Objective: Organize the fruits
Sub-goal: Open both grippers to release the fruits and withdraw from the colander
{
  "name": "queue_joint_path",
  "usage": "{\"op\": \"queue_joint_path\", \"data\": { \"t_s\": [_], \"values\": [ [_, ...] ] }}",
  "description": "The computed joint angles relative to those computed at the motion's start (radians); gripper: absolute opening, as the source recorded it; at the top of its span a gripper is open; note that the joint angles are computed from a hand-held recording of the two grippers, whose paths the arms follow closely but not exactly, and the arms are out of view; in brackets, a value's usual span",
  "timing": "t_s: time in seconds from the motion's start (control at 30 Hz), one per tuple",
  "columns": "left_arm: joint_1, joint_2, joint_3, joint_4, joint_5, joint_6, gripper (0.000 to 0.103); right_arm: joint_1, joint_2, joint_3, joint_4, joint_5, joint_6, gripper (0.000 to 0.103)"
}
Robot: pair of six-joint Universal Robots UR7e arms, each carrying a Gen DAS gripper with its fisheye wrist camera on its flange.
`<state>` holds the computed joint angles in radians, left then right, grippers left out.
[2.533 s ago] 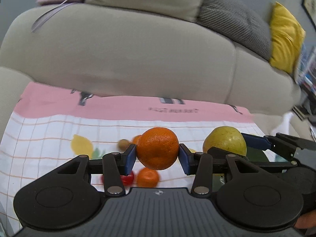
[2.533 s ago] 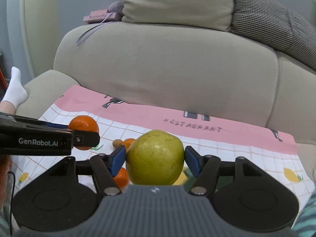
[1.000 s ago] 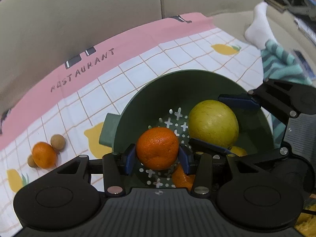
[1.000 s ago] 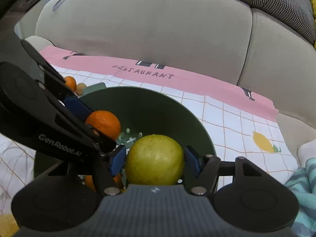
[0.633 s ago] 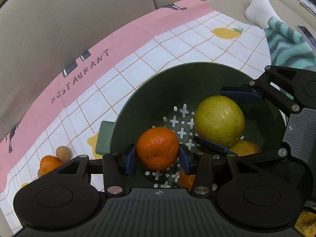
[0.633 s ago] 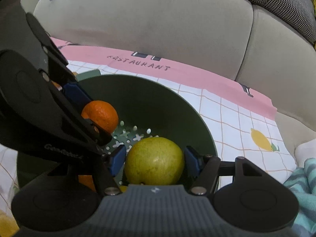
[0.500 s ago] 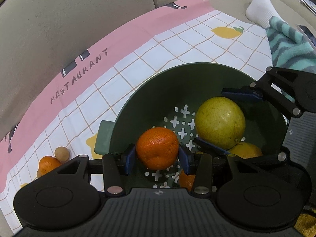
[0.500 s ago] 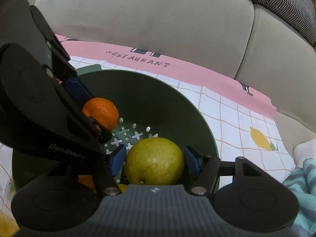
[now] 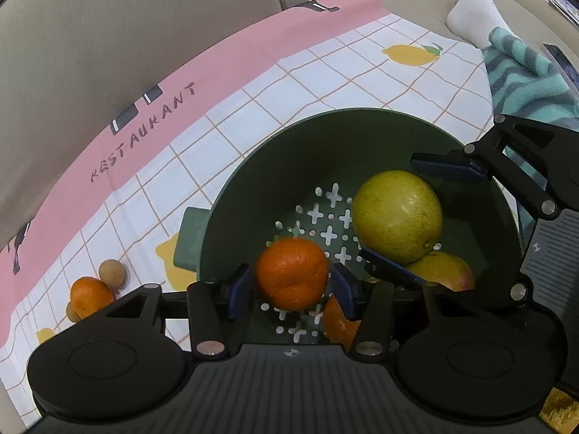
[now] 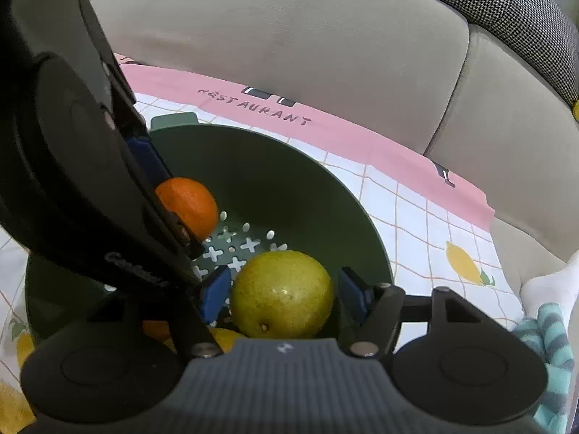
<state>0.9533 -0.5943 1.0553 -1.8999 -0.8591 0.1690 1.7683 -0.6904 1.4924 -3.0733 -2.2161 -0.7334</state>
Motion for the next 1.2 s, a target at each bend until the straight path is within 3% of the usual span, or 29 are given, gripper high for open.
{"op": "queue_joint_path", "data": {
  "t_s": [0.17,0.33,0.7,0.97,1.2],
  "values": [
    [-0.013,-0.017,0.015,-0.015,0.007,0.000,0.070,0.007,-0.015,0.006,0.012,-0.017,0.027,0.072],
    [-0.028,-0.054,0.056,-0.066,-0.017,0.008,0.070,0.017,-0.047,0.027,0.019,0.001,0.059,0.080],
    [-0.075,-0.192,0.248,-0.315,-0.045,0.075,0.070,0.085,-0.067,0.077,-0.100,-0.050,0.067,0.085],
    [-0.083,-0.307,0.381,-0.452,-0.046,0.021,0.070,0.126,-0.078,0.108,-0.109,-0.050,0.270,0.086],
    [-0.062,-0.396,0.489,-0.588,-0.039,-0.014,0.070,0.152,-0.075,0.133,-0.135,-0.025,0.388,0.086]
  ]
}}
